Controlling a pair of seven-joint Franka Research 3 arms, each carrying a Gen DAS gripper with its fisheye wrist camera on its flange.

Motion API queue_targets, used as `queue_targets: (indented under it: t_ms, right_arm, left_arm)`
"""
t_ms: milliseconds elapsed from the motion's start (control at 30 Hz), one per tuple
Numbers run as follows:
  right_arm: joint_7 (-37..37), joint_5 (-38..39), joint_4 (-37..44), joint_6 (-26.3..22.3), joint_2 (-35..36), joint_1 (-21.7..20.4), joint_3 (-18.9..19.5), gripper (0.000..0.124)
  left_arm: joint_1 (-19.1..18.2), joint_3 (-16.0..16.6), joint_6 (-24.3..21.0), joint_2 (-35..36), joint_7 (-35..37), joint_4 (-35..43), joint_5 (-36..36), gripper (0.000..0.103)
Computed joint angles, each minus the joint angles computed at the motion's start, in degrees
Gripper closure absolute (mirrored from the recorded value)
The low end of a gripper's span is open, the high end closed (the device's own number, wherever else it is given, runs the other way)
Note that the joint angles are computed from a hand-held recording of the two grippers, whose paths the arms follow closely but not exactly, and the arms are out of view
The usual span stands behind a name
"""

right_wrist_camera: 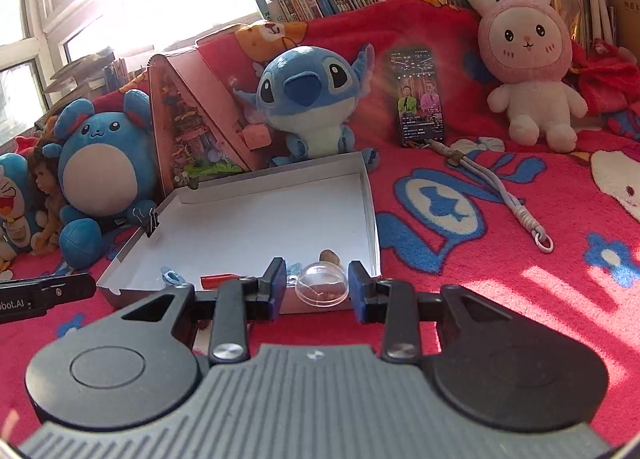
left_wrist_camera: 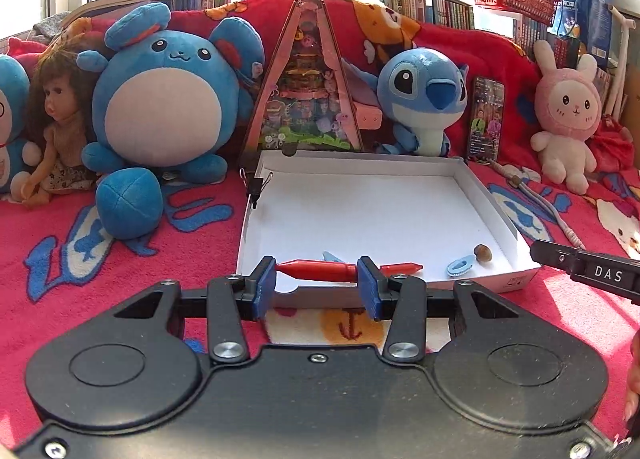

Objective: Organize rigid objects
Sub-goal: 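Carry the red crayon and clear dome with both tools over the white box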

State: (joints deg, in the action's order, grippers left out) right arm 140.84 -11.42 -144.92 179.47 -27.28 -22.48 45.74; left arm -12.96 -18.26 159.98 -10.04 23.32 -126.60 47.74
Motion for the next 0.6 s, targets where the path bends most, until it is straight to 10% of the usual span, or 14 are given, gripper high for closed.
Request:
queue_targets:
  t_ms: [600]
  right_arm:
    - [-0.7,-7.1,17.2,-15.4,20.9,14.3,-17.0,0.084]
  left_arm:
    - [-5.1,5.1,-12.9,17.3,11.2,18.0,-10.3,0.061]
